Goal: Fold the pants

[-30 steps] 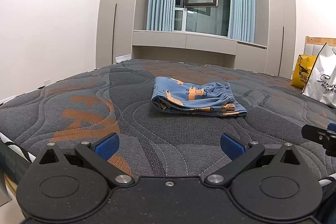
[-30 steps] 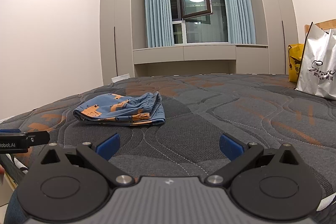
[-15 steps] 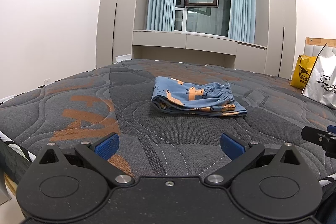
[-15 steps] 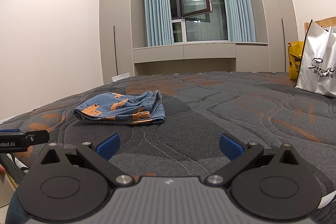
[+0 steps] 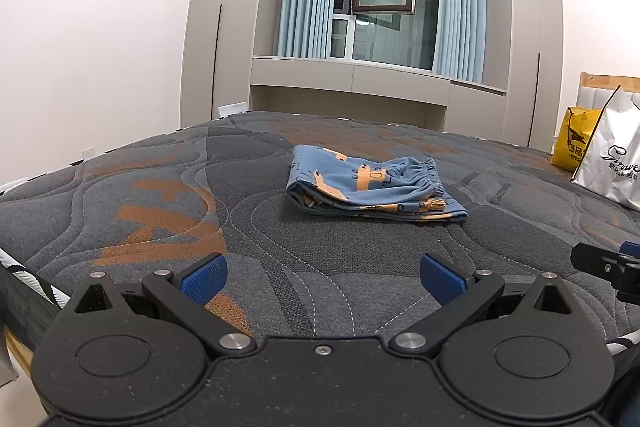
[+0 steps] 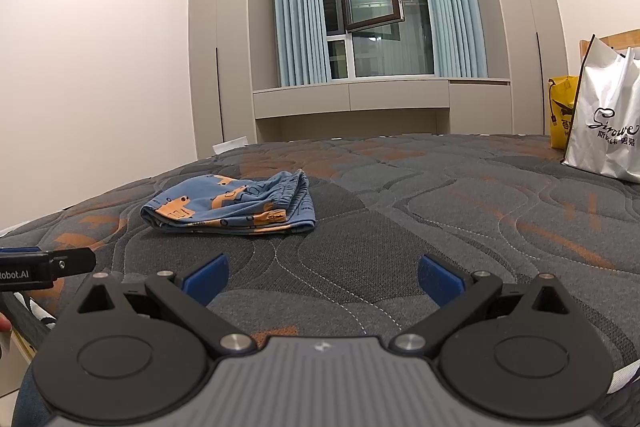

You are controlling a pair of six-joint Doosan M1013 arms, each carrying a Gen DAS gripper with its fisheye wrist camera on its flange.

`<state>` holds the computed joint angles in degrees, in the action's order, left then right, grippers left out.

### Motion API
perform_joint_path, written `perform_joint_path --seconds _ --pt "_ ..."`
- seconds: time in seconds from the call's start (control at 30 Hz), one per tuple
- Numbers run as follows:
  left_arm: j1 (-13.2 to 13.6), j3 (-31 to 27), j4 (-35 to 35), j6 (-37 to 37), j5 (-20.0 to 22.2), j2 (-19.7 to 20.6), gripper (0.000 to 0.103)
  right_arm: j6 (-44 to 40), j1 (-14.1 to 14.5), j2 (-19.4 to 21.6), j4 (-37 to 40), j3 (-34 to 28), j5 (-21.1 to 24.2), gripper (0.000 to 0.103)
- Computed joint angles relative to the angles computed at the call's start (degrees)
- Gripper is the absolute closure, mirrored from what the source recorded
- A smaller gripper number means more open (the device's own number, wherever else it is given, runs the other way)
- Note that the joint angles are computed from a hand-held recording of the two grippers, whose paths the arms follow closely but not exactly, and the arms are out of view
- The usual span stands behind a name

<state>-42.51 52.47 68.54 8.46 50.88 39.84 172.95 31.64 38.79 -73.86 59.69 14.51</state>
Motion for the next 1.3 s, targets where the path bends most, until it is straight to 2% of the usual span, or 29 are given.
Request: perform_joint_path --seconds 0.13,0.23,0.37,1.3 --pt "0.01 -0.03 -0.28 -0.12 0.03 -0.05 0.001 0.06 0.01 0.0 -0.09 -0.01 0.0 0.0" --pt "-0.09 -1.15 -1.5 1.34 1.59 0.43 0.001 -0.04 0.04 0.01 0.0 -0.05 -0.01 0.0" --pt "0.22 -0.85 -3.38 1.63 0.14 0.09 0.001 0.0 0.05 0.03 -0.03 -0.08 0.0 0.0" --pt "0.39 -3.09 -6.62 3.8 2.99 1.22 0.001 -2.79 -0.11 -0.35 3.14 0.29 -0.32 0.0"
